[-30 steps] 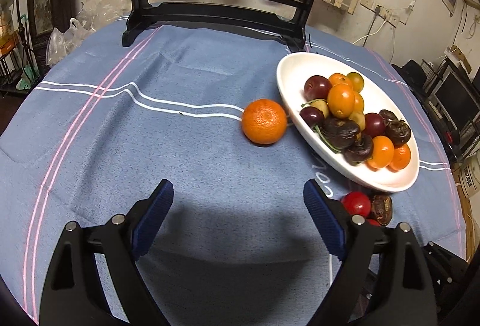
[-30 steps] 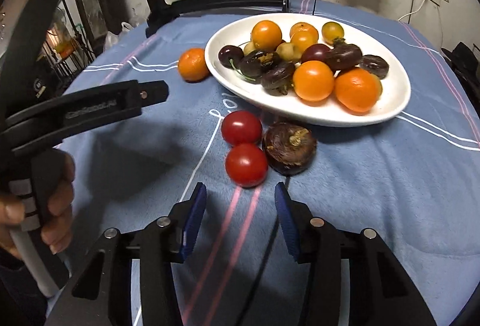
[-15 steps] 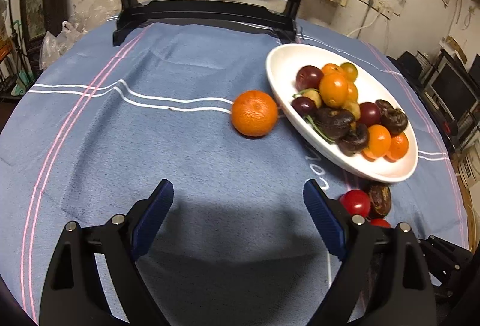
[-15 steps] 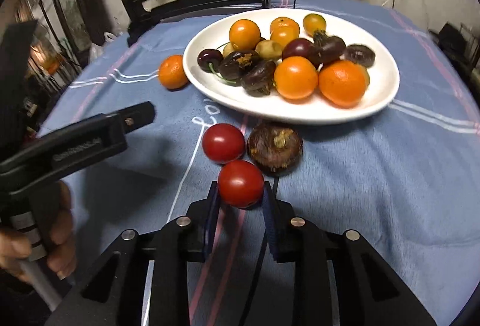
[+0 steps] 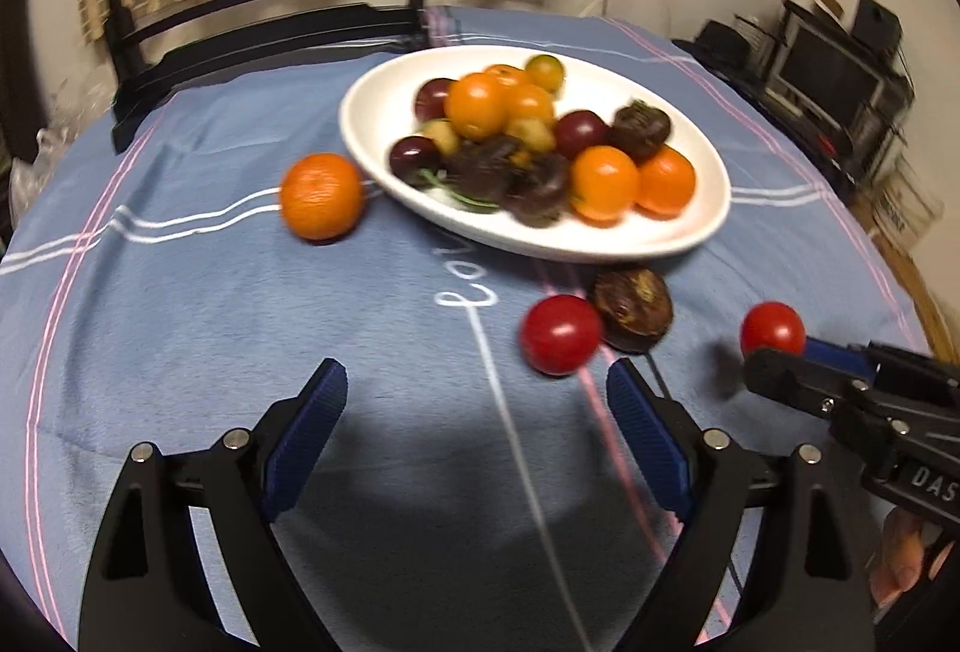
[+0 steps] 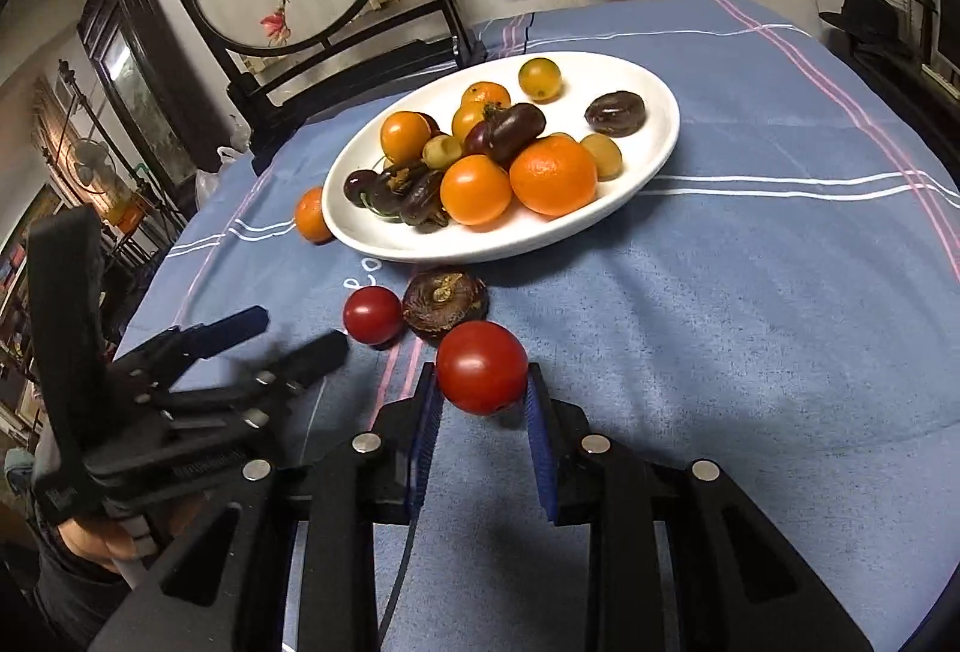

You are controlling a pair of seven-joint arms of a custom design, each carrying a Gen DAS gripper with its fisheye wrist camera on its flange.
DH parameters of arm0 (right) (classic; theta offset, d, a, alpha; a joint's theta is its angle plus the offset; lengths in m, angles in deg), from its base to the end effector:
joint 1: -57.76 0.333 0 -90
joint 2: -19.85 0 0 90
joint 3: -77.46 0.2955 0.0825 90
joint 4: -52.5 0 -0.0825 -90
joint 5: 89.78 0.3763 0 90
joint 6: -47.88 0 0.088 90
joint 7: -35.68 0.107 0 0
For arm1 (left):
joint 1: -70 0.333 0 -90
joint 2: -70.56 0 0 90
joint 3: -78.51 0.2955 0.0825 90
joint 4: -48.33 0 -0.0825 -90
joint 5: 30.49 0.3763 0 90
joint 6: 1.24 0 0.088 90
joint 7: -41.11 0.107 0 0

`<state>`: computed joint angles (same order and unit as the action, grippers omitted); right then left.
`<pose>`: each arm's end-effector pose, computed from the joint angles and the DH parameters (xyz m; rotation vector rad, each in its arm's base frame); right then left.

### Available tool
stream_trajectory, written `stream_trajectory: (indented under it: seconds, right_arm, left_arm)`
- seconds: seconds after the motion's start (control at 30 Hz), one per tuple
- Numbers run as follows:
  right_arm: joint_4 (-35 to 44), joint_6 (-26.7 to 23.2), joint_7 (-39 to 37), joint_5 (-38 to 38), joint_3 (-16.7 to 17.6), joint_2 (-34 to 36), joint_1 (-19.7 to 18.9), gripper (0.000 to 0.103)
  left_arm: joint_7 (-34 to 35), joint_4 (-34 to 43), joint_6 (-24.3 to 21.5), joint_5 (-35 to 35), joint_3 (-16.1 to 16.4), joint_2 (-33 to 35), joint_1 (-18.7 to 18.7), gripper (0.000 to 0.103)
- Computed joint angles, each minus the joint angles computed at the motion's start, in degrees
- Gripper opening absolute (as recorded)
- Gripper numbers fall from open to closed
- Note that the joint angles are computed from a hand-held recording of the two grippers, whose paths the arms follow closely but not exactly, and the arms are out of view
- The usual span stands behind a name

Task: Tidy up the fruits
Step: 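Grasp a red tomato with the left tool while the right tool grasps another red tomato, then carry both red tomatoes over the white plate and release them onto it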

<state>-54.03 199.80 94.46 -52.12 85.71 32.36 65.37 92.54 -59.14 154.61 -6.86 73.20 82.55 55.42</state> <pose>0.6242 0.1541 0.4469 -1.9528 1.4226 -0.1699 0.6009 -0.2291 0.4559 -1.8667 1.8443 -0.7254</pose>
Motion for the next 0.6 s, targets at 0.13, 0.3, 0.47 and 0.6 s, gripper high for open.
stream_trajectory:
  seconds: [0.13,0.3,0.47,0.6]
  right_arm:
    - [-0.17,-0.20,-0.81,0.69,0.11,-0.33,-0.21,0.029]
    - [-0.14,0.04,-0.83,1.16,-0.17,-0.23,-0.20,0.029]
    - [-0.18,0.87,-0.55,0.86,-0.03,0.01,-0.19,0.029]
    - [-0.40,2.54,-1.67,2.27,0.44,-0.36,-0.28,0.029]
  left_arm:
    - [4.34,3.11,-1.08,-2.58,-1.04,2.49,0.15,0.074]
    - [6.94,6.72,-2.19,-3.10,0.15,5.68,-1.63,0.043]
    - [9.20,4.97,-1.26,-6.36,-0.19,4.12,-1.28,0.031]
    - [10.37,3.19,0.13,-10.68,-1.14,1.61,0.25,0.031]
